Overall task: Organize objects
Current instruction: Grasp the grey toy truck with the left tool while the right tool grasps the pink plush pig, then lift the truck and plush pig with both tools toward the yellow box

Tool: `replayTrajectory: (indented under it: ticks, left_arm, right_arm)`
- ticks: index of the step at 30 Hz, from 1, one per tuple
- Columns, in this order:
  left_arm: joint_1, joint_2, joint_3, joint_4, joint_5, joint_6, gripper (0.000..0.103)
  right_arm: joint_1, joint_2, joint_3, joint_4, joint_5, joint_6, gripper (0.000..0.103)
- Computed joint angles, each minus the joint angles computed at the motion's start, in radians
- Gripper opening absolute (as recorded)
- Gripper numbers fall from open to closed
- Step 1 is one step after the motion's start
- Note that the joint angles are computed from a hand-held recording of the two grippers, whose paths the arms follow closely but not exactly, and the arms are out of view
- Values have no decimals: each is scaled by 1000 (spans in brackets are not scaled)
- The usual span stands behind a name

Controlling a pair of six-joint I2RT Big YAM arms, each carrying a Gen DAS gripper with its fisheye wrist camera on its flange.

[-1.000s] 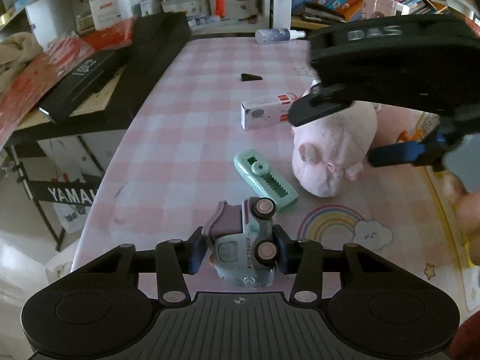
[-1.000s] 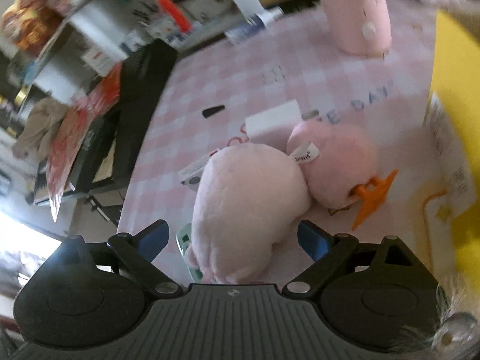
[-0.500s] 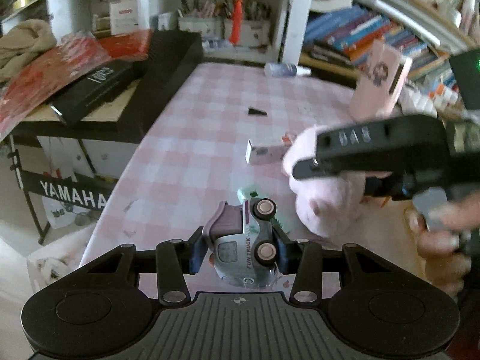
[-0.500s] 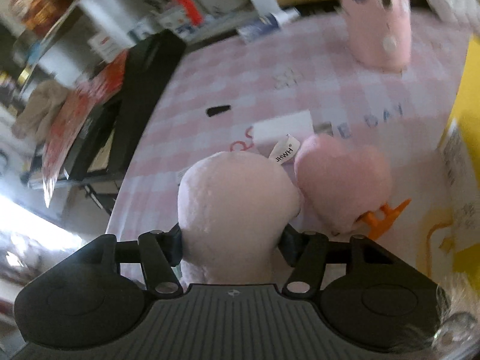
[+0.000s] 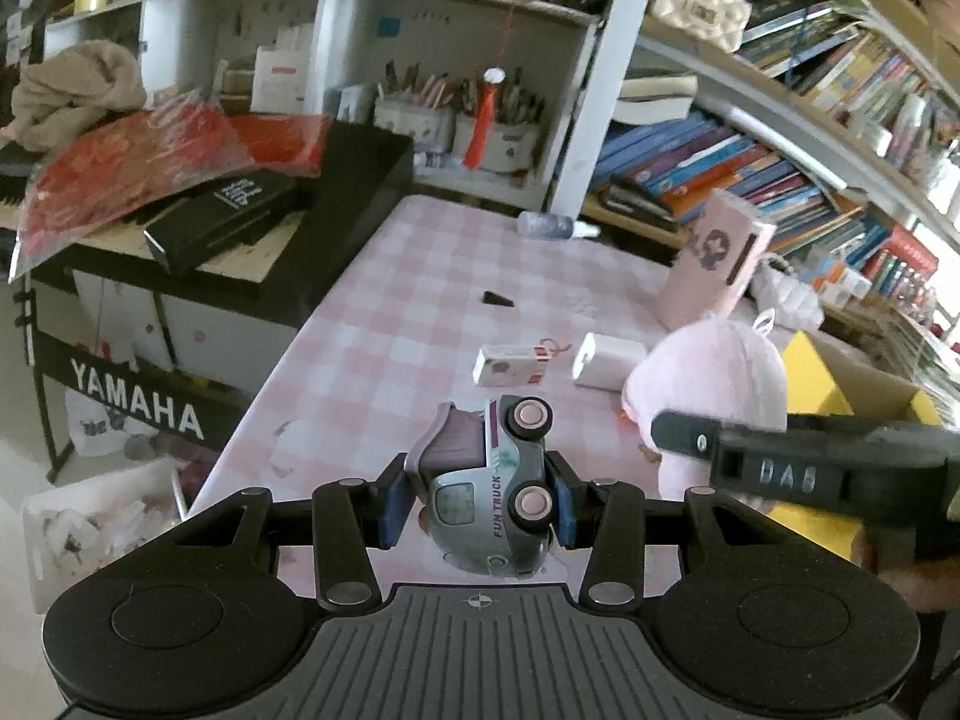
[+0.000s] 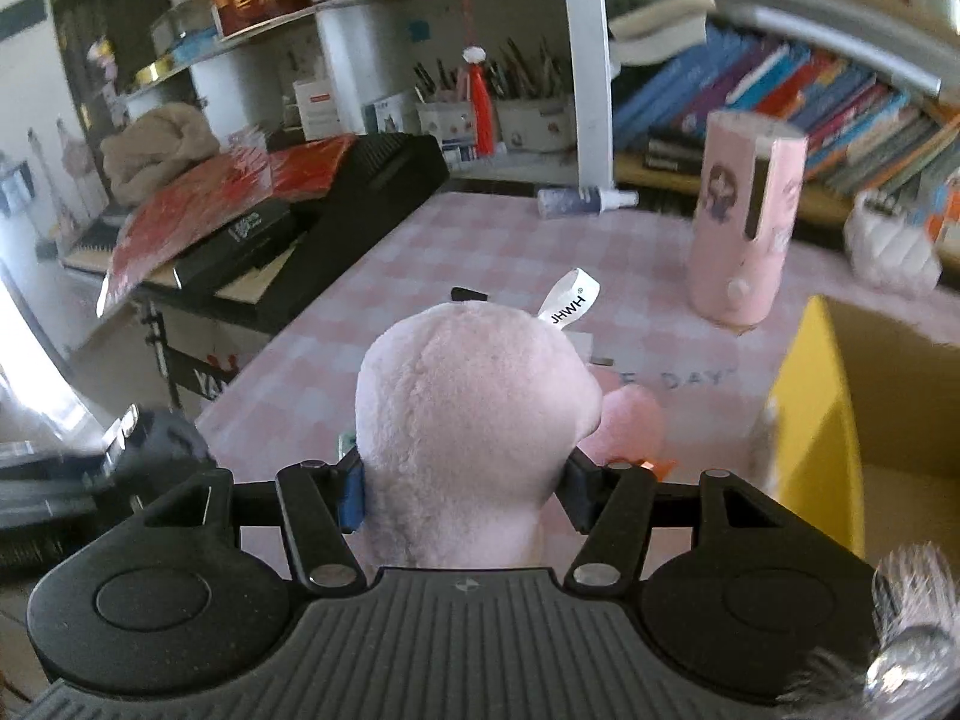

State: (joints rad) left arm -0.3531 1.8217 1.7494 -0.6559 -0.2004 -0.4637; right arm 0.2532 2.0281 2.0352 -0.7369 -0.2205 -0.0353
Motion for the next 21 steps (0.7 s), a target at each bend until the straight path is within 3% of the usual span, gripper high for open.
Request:
replayTrajectory:
  ticks: [8,21]
  left_arm:
    - [-12,-58,-84,54,35,23,43]
    - [-35,-181,-250,104,96,55,43]
  right_arm:
    - [14,-105,-167,37,66,12,57]
    - [40,-291,-423,112,155,110,57]
